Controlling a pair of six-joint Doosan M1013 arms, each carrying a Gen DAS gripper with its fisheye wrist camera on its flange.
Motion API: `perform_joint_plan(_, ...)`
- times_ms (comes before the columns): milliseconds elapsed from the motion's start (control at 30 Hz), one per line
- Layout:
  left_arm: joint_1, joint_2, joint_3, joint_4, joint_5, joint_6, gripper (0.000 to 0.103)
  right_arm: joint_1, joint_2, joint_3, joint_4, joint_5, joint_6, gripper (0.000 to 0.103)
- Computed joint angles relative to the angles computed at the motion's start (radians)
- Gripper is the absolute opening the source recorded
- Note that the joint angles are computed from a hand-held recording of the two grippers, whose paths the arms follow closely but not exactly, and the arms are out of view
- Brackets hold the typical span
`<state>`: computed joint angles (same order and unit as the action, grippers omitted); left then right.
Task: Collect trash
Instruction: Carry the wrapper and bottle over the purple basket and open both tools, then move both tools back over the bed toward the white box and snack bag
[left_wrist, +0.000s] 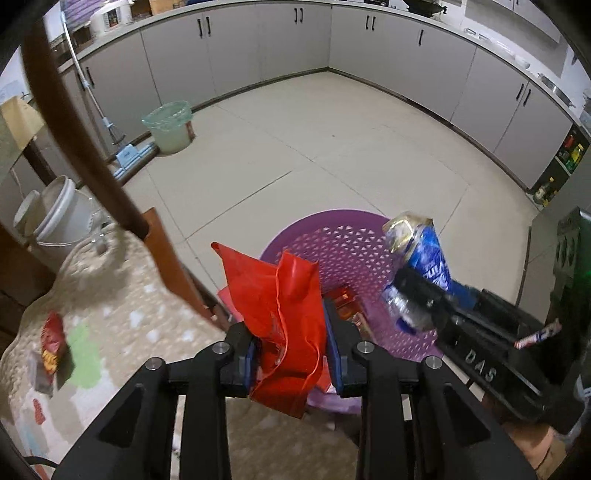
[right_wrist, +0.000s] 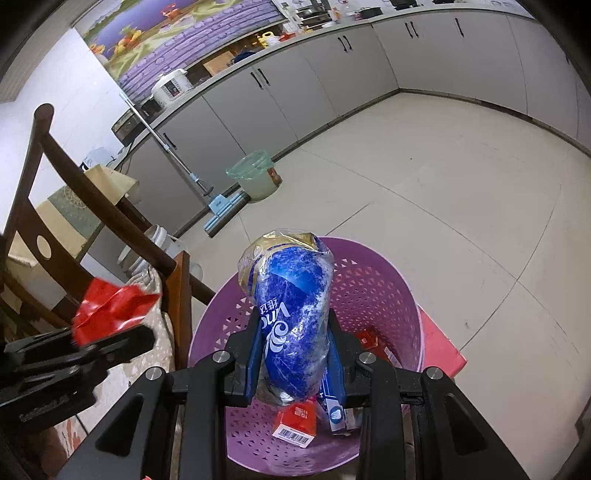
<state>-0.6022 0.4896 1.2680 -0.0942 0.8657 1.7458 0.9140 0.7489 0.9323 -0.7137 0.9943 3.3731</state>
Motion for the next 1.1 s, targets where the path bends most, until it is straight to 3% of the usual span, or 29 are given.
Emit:
perform_joint_plan(233,0.006,-0.010,0.015,-0.034,-0.034,0.038,0.066,-0.003,-0.003,0.010,0.003,0.013,0.036,0.041)
perform_joint_plan(333,0.008,-0.024,0.029,-0.015,-0.038,0.018,0.067,-0.001,0.003,-0.001,-0.010,0.033,0.048,0.054)
perform_joint_plan(733,0.052,-0.146,0.174,0.016,-0.055,-0.023,0.067,0.008,0.041,-0.075,0.005,0.133,-0.049,0.060)
perform_joint_plan(900,0.095,-0.204,0.255,0.057,-0.074,-0.053,0.067,0.020,0.064,-0.117,0.002,0.195,-0.100,0.064)
perform_joint_plan(1033,0.151,-0.243,0.312,0.076,-0.084,-0.138,0.067,0.031,0.084,-0.153,0.008,0.243,-0.129,0.065)
perform_joint_plan(1100,0.173,-0.267,0.345,0.147,-0.103,-0.219,0.067,0.035,0.092,-0.171,0.010,0.263,-0.136,0.065)
